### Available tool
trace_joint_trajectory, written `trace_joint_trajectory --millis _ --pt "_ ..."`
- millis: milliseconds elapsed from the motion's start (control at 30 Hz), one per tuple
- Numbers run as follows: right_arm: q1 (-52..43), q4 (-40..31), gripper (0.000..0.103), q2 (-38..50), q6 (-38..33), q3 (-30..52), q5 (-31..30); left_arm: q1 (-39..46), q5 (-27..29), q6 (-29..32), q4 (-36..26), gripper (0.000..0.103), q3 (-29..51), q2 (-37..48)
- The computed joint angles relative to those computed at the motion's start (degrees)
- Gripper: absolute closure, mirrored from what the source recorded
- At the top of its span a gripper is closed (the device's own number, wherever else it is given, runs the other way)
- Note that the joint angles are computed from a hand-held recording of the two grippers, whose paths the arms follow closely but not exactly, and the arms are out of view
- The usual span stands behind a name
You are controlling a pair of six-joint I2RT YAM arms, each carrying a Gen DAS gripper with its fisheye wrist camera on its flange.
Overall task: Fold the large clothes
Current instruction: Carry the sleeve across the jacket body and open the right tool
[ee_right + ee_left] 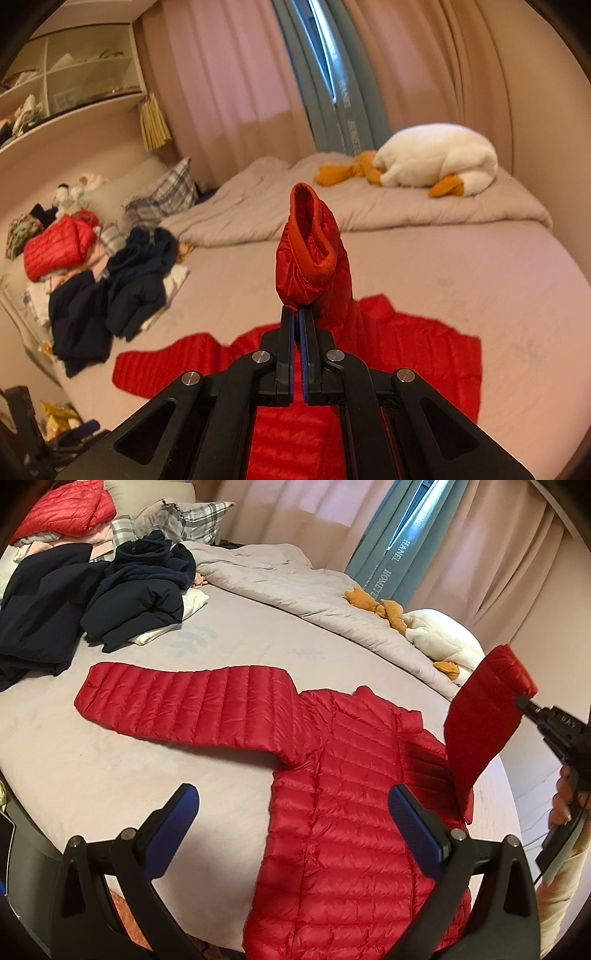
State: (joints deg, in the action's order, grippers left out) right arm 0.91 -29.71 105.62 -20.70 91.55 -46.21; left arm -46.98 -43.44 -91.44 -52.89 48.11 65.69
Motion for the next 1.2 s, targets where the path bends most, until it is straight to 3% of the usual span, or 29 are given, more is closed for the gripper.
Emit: trace_joint_trajectory --millis 333,1200 --pt "1.7 -3.2 0.099 1.3 -2.1 -0.9 2.1 -0.2 0.5 0.1 1.1 0.001 -1.4 -0.9" --pt "6.0 -3.7 0.099 3.9 -4.0 -4.0 5.0 2.4 2.2 5.8 6.0 0.001 -1.5 0.0"
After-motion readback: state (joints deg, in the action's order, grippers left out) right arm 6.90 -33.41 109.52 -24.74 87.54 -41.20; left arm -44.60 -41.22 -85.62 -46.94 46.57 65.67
